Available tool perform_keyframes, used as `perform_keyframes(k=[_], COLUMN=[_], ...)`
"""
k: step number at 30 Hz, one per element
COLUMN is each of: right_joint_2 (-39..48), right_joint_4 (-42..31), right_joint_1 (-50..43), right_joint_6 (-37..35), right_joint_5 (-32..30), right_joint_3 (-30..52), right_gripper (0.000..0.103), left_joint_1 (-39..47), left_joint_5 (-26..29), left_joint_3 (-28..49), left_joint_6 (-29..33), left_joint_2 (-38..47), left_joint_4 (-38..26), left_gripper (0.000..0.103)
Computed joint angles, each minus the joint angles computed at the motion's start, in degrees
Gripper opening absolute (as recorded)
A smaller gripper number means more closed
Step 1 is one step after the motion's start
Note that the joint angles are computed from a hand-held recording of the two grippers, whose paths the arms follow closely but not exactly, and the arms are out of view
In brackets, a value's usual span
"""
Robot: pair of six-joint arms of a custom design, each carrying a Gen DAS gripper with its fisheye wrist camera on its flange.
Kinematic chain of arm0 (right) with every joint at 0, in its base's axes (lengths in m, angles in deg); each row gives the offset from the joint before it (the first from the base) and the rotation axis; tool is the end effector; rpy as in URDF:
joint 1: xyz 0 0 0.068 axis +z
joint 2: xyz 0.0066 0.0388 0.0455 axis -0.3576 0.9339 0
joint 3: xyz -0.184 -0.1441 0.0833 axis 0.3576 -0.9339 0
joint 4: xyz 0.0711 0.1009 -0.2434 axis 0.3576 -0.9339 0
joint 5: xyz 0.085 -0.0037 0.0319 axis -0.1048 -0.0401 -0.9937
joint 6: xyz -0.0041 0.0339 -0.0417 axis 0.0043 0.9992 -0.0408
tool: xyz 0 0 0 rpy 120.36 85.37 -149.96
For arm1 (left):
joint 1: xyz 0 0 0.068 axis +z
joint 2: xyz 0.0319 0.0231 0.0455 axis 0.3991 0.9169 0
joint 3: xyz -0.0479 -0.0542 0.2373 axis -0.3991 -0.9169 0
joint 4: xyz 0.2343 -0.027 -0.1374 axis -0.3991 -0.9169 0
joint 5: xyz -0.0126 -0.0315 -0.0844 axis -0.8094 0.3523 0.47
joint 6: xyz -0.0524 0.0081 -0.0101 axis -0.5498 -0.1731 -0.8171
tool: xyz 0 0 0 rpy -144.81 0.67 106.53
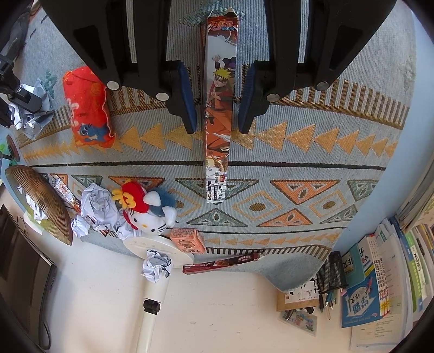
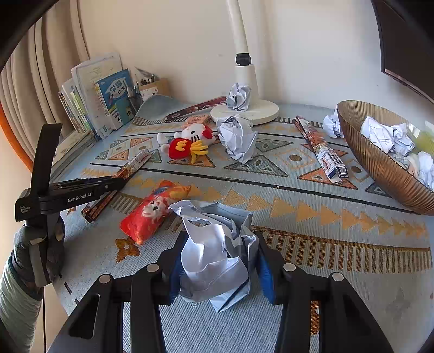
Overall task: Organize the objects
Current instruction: 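Lift the snack tube and the grey paper off the carpet, then carry the snack tube and grey paper over the amber bowl and release both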
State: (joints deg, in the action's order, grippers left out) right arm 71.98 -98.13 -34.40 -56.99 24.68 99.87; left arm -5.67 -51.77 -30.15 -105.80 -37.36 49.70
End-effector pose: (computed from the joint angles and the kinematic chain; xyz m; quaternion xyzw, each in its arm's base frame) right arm 0.2562 -0.0358 0.0876 -0.3966 0.8323 0.2367 0.3066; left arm 0.1396 -0.0579 0.0886 -0.2319 0.9095 0.0366 0.3432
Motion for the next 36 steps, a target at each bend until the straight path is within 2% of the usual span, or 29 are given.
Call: perform_keyframes(k=[6, 8, 10, 12, 14, 16, 18, 20, 21, 23, 25, 27, 30, 32, 33, 34, 35, 36], right_joint_2=[-3.08, -2.95, -1.06, 1.09, 4.32, 8.98, 12.48, 13.07, 12.38, 9.8, 10.2, 12.56, 16.79, 19.9, 22.22, 23.7, 24.05, 24.03], right_joint_4=[0.0, -0.14, -3.19, -7.22, -13.49, -22.01, -29.29, -31.5, -29.39, -17.06, -5.59, 0.61, 4.43, 4.99, 3.98, 3.33, 3.71, 3.67], right_joint_1=[-3.21, -3.74, -4.61, -6.06, -7.78, -9.99, -13.09, -16.32, -17.61, -18.94, -18.76, -17.58, -15.9, -14.84, -14.41, -14.25, -14.23, -14.46], right_joint_6=[-2.86, -2.33, -3.28, -4.69, -7.13, -9.88, -11.48, -9.3, -5.48, 9.21, 22.83, 31.25, 38.05, 39.58, 39.11, 38.79, 38.83, 38.57], right_joint_5=[-4.91, -5.59, -6.93, -8.78, -10.91, -13.22, -15.82, -18.85, -20.06, -20.56, -18.33, -13.81, -8.32, -7.26, -6.95, -6.23, -5.54, -5.25], right_joint_3=[-2.2, -1.87, 0.53, 3.38, 7.7, 14.02, 20.58, 25.99, 27.83, 28.94, 31.13, 34.6, 39.67, 43.07, 45.73, 47.49, 47.71, 47.68], right_gripper=[0.042, 0.042, 0.042, 0.042, 0.042, 0.042, 0.042, 0.042, 0.042, 0.042, 0.043, 0.043, 0.043, 0.046, 0.057, 0.074, 0.078, 0.079], left_joint_1=[-4.22, -5.08, -6.23, -8.2, -10.58, -11.23, -10.13, -9.58, -9.27, -8.02, -7.07, -6.69, -6.13, -6.01, -6.11, -6.16, -5.81, -5.24], left_joint_5=[-3.74, -4.35, -4.6, -5.42, -7.07, -7.21, -5.13, -3.53, -2.44, 1.16, 4.45, 6.77, 11.16, 13.16, 13.07, 12.92, 14.0, 15.92], left_joint_3=[0.65, 0.2, -0.86, 0.0, 3.11, 7.06, 11.18, 16.35, 19.45, 26.72, 35.66, 45.26, 58.19, 64.02, 66.43, 68.65, 71.04, 73.06], left_joint_6=[-2.25, -3.33, -5.42, -7.38, -8.07, -5.85, -2.03, 2.22, 4.65, 9.51, 13.47, 16.85, 18.66, 19.86, 20.83, 21.72, 22.19, 22.24], left_joint_2=[-0.74, -4.02, -10.74, -13.91, -11.51, -7.62, -3.28, 3.35, 7.43, 16.49, 26.9, 37.09, 49.9, 56.23, 59.04, 61.65, 64.06, 65.9], left_joint_4=[-2.44, -4.51, -7.84, -10.23, -10.52, -8.96, -5.39, -0.38, 2.23, 7.41, 11.47, 14.39, 16.52, 18.93, 20.35, 21.52, 21.5, 20.62], left_gripper=[0.014, 0.014, 0.014, 0.014, 0.014, 0.014, 0.014, 0.014, 0.014, 0.014, 0.014, 0.014, 0.014, 0.014, 0.015, 0.016, 0.024, 0.039])
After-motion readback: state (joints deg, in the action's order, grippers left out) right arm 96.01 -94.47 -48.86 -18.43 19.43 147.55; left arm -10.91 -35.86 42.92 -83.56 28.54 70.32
